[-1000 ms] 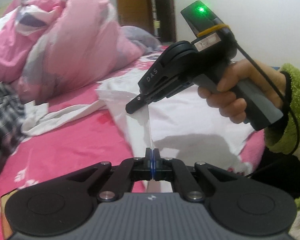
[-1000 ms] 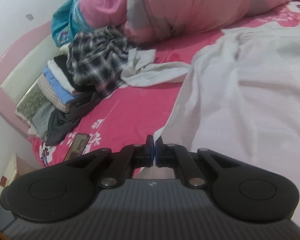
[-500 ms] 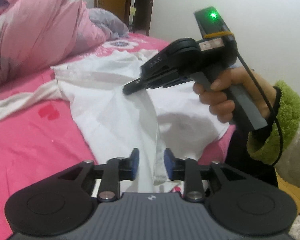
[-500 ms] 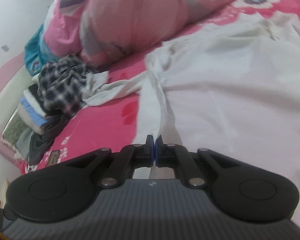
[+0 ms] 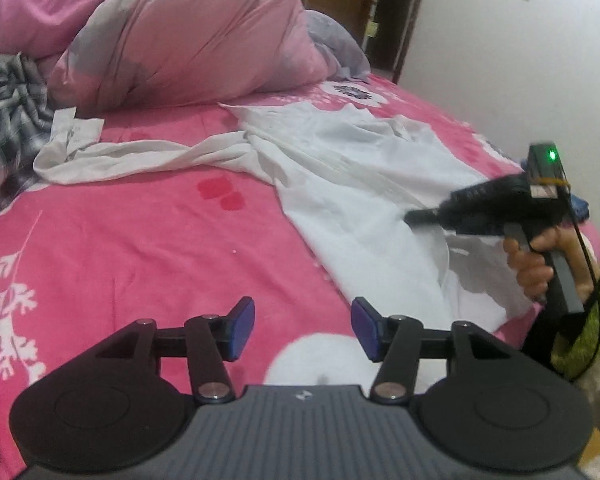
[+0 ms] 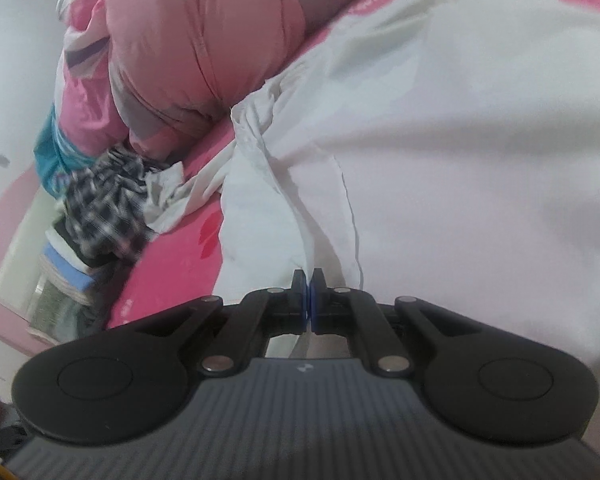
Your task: Fold clothes
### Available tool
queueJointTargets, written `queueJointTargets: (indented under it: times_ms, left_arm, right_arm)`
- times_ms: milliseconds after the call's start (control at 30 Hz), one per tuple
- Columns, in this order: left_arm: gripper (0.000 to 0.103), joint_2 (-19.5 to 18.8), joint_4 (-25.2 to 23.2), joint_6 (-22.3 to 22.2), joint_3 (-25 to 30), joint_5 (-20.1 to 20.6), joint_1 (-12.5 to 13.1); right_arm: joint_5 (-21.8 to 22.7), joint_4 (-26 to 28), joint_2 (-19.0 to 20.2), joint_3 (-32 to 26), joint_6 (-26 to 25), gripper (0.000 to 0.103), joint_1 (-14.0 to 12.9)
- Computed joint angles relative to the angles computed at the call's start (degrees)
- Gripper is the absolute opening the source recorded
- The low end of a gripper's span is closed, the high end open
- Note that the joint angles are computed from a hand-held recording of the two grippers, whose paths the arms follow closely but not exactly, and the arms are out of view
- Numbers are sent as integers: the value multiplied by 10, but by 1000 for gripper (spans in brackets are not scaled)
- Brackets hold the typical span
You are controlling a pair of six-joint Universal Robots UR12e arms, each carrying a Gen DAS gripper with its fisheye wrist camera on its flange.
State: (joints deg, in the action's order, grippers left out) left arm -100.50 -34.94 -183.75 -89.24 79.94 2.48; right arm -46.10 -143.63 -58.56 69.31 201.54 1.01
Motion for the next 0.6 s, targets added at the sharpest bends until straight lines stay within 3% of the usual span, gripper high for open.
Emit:
queueJointTargets:
  times_ms: [133, 200, 367, 600]
  left_arm:
    - [55, -11, -18, -8, 7, -29, -1]
    - [54, -20, -22, -14, 11, -46, -2]
    - [54, -33, -14, -14, 10, -52, -9]
    - [55, -36, 12, 16, -4, -32, -18]
  right_arm:
    - [26, -2, 1, 5, 37, 5, -6]
    - [24, 14, -5, 6, 27, 7, -6]
    - [13, 48, -22, 12, -9, 28, -7]
    - [-33, 75, -60, 35, -58, 31, 1]
